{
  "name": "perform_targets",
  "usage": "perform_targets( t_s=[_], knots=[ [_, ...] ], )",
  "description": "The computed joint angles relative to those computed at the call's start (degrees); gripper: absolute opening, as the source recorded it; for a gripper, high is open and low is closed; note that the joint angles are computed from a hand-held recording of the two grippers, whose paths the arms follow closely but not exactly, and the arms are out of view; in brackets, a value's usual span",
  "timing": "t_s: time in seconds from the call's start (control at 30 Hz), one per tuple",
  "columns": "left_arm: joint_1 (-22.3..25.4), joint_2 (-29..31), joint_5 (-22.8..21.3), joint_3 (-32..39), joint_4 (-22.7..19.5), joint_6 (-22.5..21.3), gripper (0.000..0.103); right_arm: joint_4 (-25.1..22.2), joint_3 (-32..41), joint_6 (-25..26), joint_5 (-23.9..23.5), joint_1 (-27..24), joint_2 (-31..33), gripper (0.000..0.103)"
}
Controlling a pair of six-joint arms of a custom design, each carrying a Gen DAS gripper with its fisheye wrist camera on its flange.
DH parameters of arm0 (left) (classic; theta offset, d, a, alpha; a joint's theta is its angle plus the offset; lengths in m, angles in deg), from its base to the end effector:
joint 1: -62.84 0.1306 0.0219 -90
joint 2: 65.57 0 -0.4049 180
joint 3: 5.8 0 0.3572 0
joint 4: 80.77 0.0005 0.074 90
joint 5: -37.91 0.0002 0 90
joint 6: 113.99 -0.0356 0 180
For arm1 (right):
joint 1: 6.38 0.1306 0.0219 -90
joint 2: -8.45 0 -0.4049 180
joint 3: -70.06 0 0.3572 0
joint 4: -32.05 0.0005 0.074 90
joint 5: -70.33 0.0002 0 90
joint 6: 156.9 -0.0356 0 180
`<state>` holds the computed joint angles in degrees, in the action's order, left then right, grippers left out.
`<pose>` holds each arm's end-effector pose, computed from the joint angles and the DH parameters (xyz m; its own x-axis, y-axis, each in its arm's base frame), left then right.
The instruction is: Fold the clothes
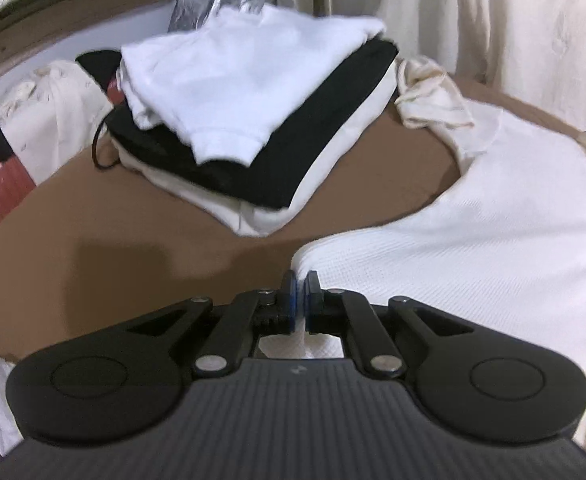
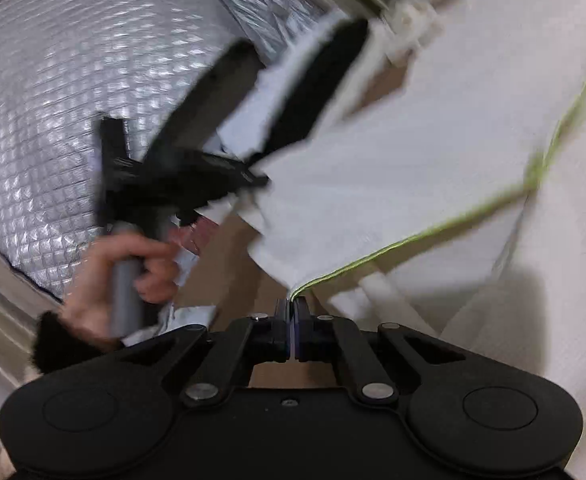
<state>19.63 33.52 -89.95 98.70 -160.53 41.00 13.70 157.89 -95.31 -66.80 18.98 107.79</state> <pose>0.3563 -0.3054 0.4657 -0.6772 -0.3455 -0.6496 -0.4585 0.8887 0.0054 0.4614 0.2470 0.4098 -0.8076 -0.0246 -0.5892 -0.5474 0.4027 0.7336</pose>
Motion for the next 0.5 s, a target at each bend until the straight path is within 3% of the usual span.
perform_targets(
  t_s=[0.1,0.13,0.17,0.23,0.3,0.37,0.4,0.43,0.5],
  knots=[
    [2.8,0.3,6.1,-1.2,0.8,-1.8,0.005,-1.1,-0.5,3.0,-3.6,-2.4,-3.2,0.003],
    [3.5,1.1,8.1,-1.2,-0.3,-3.1,0.009,-5.1,0.4,7.4,-3.2,-2.8,-3.7,0.003],
    [3.8,2.4,9.3,-0.7,-2.4,-4.5,0.009,-10.4,1.7,12.9,-1.9,-3.0,-4.0,0.003],
    [3.9,5.8,9.1,1.1,-8.3,-6.2,0.017,-21.7,4.3,22.7,6.9,-2.3,-4.4,0.003],
    [3.4,7.1,7.6,2.5,-10.8,-6.3,0.023,-27.2,5.0,27.4,10.0,-2.2,-4.5,0.004],
    [2.6,6.4,5.8,3.3,-10.8,-5.5,0.023,-28.6,4.6,29.1,11.9,-1.6,-5.1,0.01],
    [2.1,5.2,5.0,3.0,-9.3,-5.1,0.025,-29.1,4.5,30.3,12.3,-1.2,-5.5,0.016],
    [1.5,3.8,4.5,2.4,-7.2,-4.7,0.031,-29.7,4.4,32.4,12.6,-0.6,-5.5,0.033],
    [0.8,0.5,6.2,-0.4,-1.0,-3.6,0.041,-30.1,4.5,37.9,16.4,1.5,-6.0,0.054]
  ],
)
